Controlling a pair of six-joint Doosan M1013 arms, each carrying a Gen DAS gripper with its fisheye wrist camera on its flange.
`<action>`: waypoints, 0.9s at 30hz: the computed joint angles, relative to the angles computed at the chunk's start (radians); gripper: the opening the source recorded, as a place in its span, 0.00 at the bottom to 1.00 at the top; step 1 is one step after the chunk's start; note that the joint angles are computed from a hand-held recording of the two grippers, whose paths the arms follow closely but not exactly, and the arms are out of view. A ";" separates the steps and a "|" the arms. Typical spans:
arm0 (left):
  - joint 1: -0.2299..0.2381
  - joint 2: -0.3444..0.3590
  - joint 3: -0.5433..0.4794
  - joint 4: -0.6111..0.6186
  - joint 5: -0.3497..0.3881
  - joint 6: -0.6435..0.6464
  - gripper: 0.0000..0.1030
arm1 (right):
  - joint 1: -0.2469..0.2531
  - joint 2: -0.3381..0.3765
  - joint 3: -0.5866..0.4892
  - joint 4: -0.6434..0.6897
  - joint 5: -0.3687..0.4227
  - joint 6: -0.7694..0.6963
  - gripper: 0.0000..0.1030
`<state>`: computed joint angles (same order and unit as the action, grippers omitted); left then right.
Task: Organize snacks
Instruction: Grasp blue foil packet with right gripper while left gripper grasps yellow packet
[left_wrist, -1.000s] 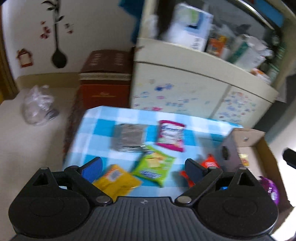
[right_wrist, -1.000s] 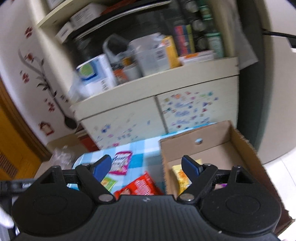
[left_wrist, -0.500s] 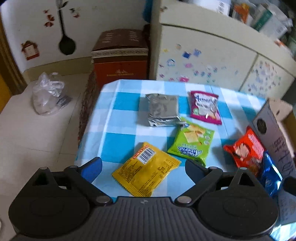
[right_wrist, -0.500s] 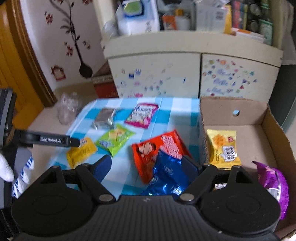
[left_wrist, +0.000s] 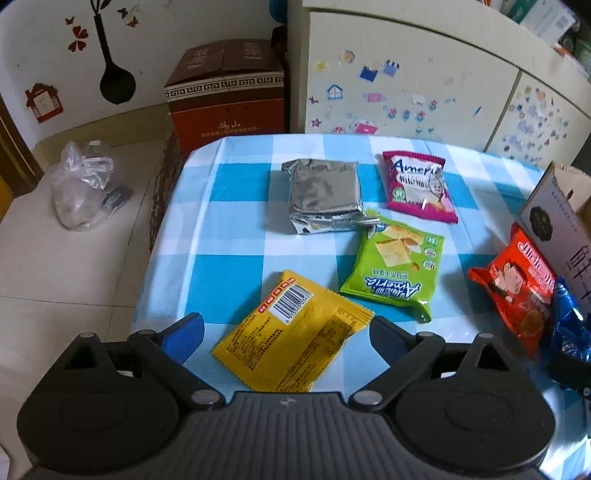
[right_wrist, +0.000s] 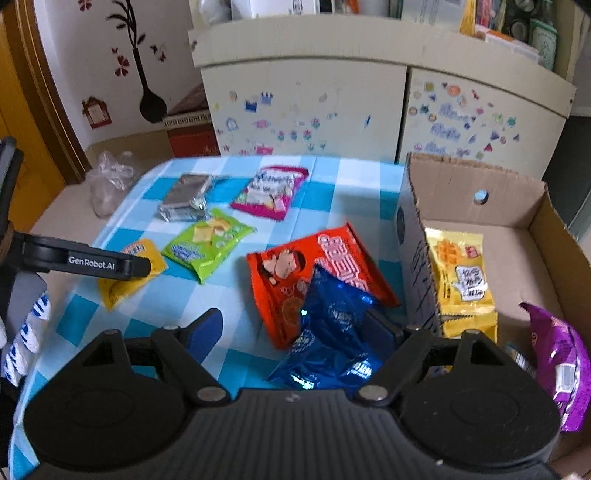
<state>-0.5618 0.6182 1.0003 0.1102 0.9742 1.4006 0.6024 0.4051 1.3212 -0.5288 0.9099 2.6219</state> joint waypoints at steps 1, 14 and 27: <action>0.000 0.002 -0.002 0.001 0.005 0.001 0.96 | 0.001 0.005 -0.005 -0.002 0.010 0.000 0.80; 0.004 0.021 -0.018 -0.028 0.076 0.012 0.96 | -0.028 -0.011 0.012 0.294 -0.163 -0.192 0.79; 0.006 0.017 -0.007 -0.059 0.050 0.041 0.96 | -0.008 0.007 -0.022 0.124 0.037 -0.180 0.82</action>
<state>-0.5557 0.6352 0.9937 0.0508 1.0247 1.4411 0.5948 0.4117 1.2988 -0.4045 0.9468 2.4417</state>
